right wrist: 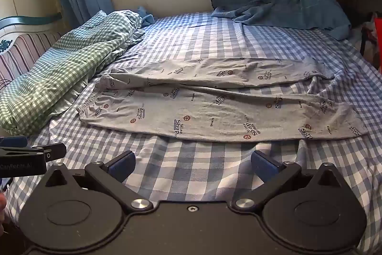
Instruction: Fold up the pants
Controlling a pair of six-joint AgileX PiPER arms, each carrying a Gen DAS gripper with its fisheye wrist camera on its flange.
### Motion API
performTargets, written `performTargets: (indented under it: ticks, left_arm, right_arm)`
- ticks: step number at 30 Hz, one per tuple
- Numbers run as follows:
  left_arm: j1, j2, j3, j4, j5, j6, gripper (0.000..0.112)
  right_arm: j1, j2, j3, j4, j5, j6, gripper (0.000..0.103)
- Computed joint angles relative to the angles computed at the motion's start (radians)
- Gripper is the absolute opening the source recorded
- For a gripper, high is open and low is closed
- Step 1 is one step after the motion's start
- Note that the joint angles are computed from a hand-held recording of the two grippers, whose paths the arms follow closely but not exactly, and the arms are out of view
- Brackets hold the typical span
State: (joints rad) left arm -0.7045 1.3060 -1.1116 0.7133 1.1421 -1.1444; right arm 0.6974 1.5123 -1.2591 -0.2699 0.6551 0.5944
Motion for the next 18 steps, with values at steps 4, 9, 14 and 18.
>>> performTargets:
  ticks: [4, 9, 14, 18]
  left_arm:
    - [0.0, 0.0, 0.0, 0.001, -0.001, -0.001, 0.103]
    - [0.004, -0.003, 0.002, -0.007, -0.007, 0.002, 0.103]
    - [0.01, -0.014, 0.012, -0.013, -0.009, 0.005, 0.103]
    - [0.014, -0.013, 0.023, -0.012, -0.021, 0.0, 0.103]
  right_arm:
    - [0.0, 0.0, 0.001, 0.002, -0.003, 0.001, 0.102]
    - [-0.004, 0.002, 0.0, 0.017, -0.003, -0.01, 0.103]
    - [-0.007, 0.002, -0.003, 0.023, 0.002, -0.022, 0.103]
    - [-0.003, -0.001, 0.006, 0.015, -0.003, -0.013, 0.102]
